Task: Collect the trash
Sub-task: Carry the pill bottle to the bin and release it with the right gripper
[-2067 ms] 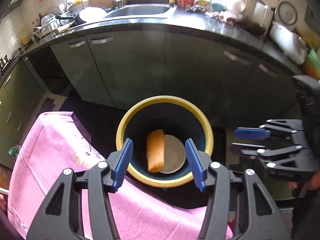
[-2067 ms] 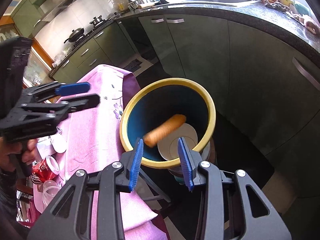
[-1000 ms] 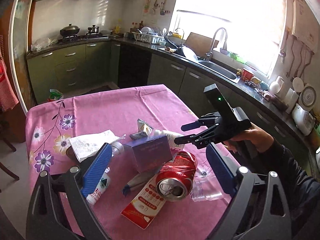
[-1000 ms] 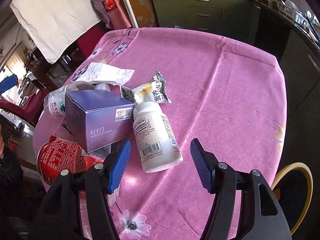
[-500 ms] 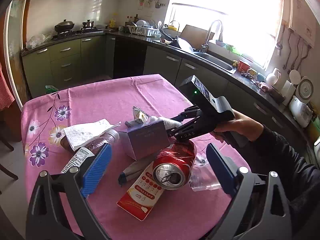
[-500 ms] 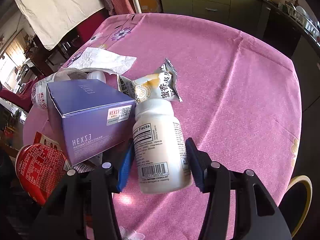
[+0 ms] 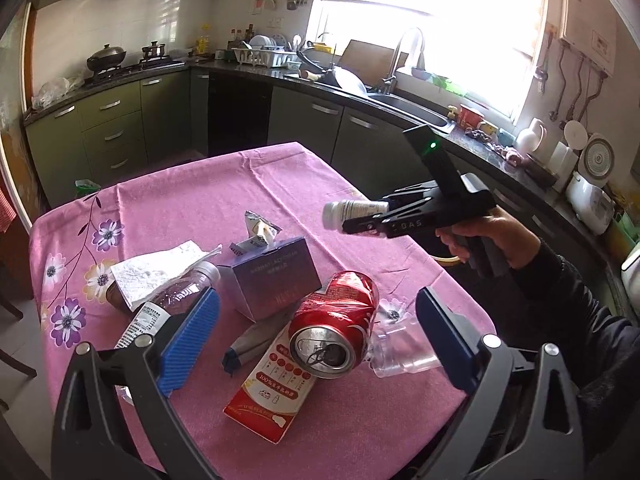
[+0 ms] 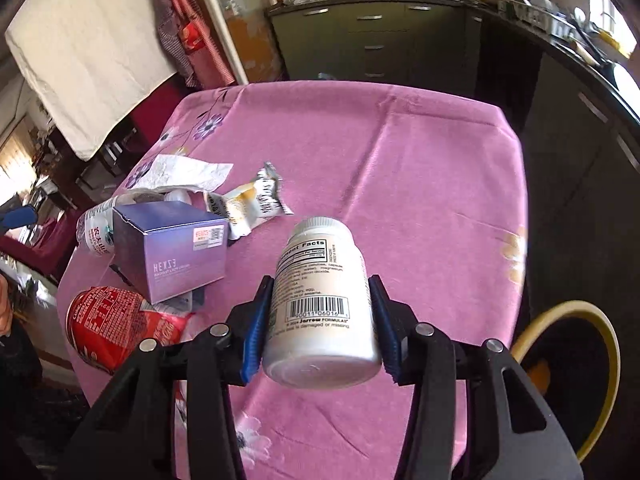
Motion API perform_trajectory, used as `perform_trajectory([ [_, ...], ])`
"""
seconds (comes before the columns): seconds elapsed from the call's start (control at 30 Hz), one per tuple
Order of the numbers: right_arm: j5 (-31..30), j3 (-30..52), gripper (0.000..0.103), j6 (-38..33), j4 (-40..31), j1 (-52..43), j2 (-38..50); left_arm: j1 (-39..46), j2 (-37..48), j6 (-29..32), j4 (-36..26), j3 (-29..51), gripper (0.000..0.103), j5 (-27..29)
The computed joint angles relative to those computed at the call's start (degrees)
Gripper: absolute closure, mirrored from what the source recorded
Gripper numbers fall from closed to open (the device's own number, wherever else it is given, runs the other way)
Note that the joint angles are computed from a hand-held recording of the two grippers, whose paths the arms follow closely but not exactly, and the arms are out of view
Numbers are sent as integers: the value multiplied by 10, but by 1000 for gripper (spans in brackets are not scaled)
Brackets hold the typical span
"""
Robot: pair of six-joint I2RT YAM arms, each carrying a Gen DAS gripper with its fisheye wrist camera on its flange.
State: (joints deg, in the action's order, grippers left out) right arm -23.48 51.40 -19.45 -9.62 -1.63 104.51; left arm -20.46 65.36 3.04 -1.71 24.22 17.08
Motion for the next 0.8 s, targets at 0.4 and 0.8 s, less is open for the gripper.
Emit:
perform_trajectory([
  [0.4,71,99,56,15,-30,-301,133,-55,64,57,10,27,8,28],
  [0.8,75,203,23,59,11,-351,279,-77,119,72,-8,59,8,11],
])
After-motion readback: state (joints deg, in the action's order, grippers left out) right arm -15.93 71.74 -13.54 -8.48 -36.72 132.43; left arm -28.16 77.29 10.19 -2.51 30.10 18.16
